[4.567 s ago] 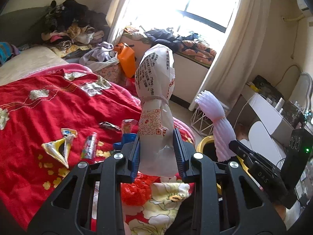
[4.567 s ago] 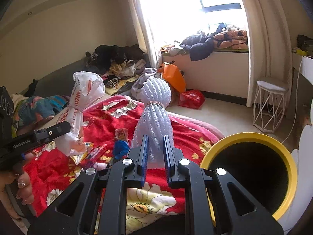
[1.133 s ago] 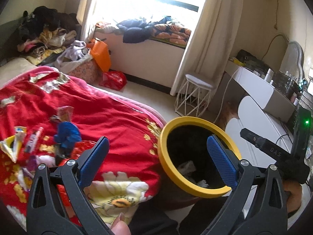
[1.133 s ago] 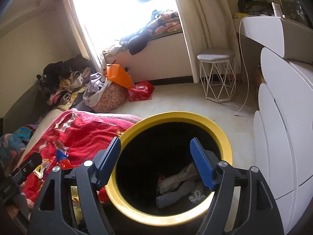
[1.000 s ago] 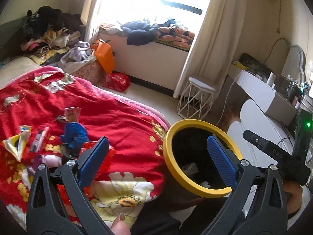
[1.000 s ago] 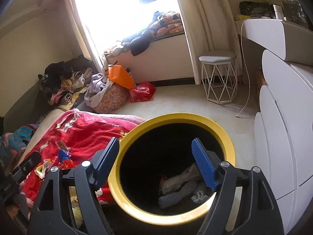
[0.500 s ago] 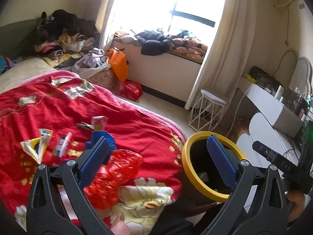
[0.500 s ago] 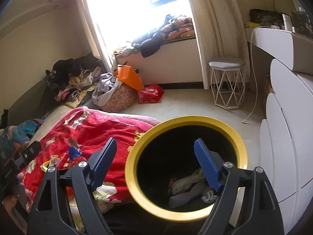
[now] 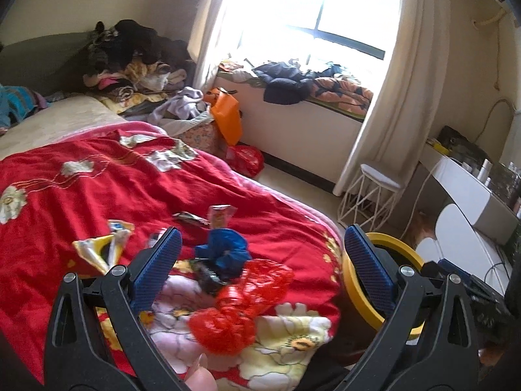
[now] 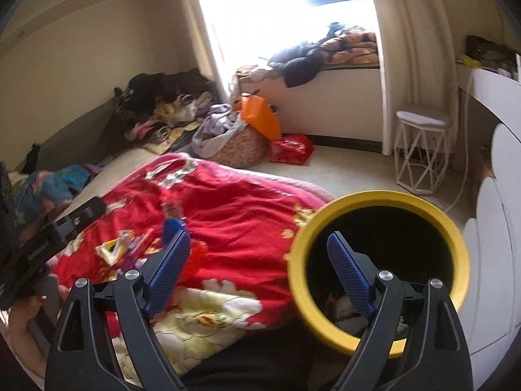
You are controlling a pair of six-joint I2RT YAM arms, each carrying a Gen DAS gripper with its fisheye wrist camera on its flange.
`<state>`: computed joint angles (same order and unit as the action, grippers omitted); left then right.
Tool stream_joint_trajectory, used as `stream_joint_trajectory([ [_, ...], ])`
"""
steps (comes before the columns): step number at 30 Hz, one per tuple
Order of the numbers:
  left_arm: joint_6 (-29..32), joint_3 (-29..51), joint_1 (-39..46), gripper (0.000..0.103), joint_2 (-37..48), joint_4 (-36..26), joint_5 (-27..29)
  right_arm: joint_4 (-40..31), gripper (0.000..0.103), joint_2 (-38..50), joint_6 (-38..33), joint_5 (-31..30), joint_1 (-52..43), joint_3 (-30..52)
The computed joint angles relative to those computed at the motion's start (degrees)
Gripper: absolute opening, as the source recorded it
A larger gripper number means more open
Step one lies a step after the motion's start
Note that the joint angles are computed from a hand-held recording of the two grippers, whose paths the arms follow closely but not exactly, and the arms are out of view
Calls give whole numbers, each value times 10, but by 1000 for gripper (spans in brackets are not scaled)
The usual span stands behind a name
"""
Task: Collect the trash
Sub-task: 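Move both tools back from the bin to the trash pile on the bed, then lower the right gripper onto the red plastic bag while the left gripper approaches the wrappers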
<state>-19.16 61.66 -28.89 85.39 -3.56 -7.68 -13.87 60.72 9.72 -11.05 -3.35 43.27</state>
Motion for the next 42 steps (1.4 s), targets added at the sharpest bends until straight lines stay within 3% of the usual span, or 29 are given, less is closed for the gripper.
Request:
stream_joint_trajectory([
  [24,-27,-59,173,92,-38,13,34,30,87,110,31,150,272,51],
  [42,-44,-74,270,92,35,21,102,60,87,277,59,207,328,125],
])
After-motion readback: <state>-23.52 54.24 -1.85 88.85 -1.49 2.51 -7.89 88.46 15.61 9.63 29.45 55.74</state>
